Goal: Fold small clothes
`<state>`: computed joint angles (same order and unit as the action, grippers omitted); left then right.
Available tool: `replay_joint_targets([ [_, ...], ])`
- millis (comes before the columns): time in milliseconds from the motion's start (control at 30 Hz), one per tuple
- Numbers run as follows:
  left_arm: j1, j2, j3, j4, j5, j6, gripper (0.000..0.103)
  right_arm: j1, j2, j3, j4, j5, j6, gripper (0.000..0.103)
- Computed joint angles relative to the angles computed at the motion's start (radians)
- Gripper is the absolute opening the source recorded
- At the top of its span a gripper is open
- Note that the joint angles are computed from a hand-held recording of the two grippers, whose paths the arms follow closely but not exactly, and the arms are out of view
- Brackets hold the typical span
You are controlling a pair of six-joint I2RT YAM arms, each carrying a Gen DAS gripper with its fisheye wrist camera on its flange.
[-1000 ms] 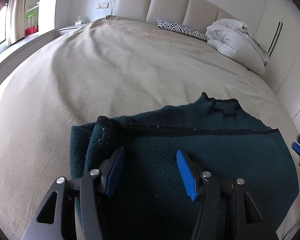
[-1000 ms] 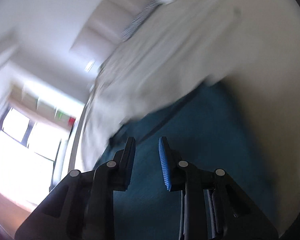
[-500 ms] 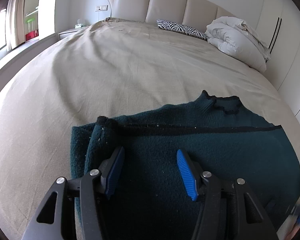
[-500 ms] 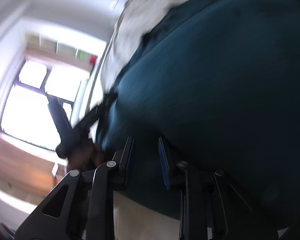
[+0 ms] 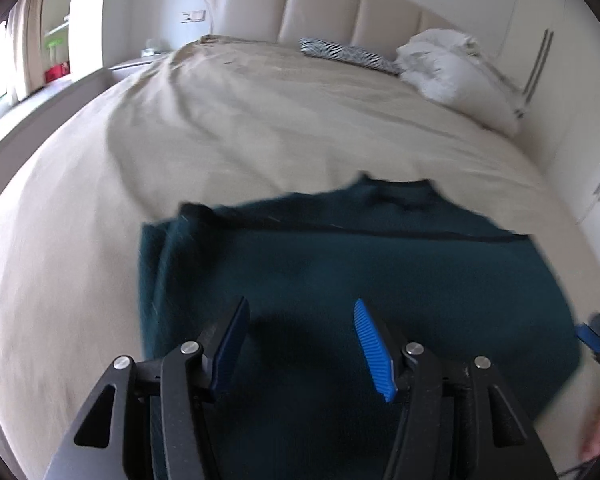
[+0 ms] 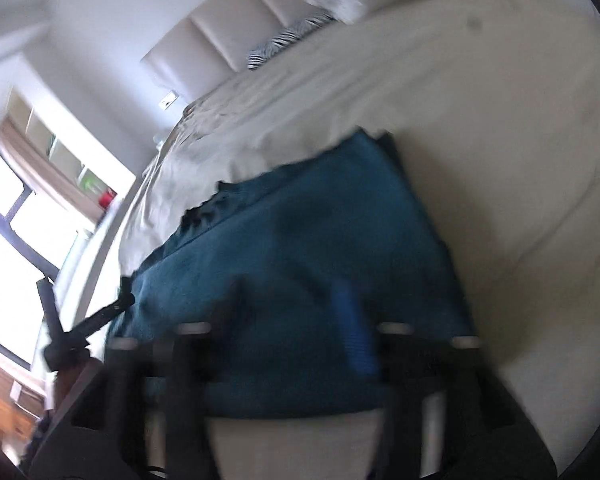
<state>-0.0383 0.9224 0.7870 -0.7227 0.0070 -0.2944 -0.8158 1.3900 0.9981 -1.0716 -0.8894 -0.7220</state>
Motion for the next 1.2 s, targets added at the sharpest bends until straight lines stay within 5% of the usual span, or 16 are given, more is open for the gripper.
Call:
replay_joint_targets([
  [167, -0.113, -0.148, -0.052, -0.118, -0.02, -0.115, 0.059, 0.09, -0.154, -0.041, -0.123, -0.135, -0.08, 0.092],
  [300, -0.052, -0.235, -0.111, -0.176, -0.004, -0.114, 0.058, 0.3, -0.097, -0.074, -0.2, -0.158, 0.008, 0.092],
  [400, -0.146, -0.251, -0.115, -0.226, -0.107, -0.13, 0.058, 0.392, -0.042, -0.15, -0.117, -0.116, 0.104, 0.092],
  [467, -0.178, -0.255, -0.123, -0.233, -0.133, -0.143, 0.058, 0.345, 0.071, -0.158, -0.093, -0.143, 0.1, 0.076],
  [533, -0.204, -0.253, -0.124, -0.239, -0.157, -0.155, 0.058, 0.241, 0.226, -0.099, -0.192, -0.184, -0.014, 0.068],
  [733, -0.222, -0.237, -0.128, -0.232, -0.179, -0.161, 0.06, -0.026, 0.31, 0.073, -0.104, -0.114, 0.105, 0.07],
  [900, -0.245, -0.225, -0.125, -0.23, -0.197, -0.17, 0.064, -0.229, 0.155, 0.119, 0.009, -0.078, 0.11, 0.078],
  [967, -0.247, -0.219, -0.125, -0.223, -0.2, -0.169, 0.065, -0.284, 0.032, 0.063, 0.124, -0.079, 0.142, 0.1],
  [1000, -0.256, -0.216, -0.124, -0.224, -0.208, -0.173, 0.066, -0.302, -0.013, 0.041, 0.17, -0.078, 0.167, 0.103],
  [1200, -0.28, -0.216, -0.111, -0.231, -0.213, -0.208, 0.066, -0.279, -0.167, -0.018, 0.311, 0.009, 0.16, 0.103],
])
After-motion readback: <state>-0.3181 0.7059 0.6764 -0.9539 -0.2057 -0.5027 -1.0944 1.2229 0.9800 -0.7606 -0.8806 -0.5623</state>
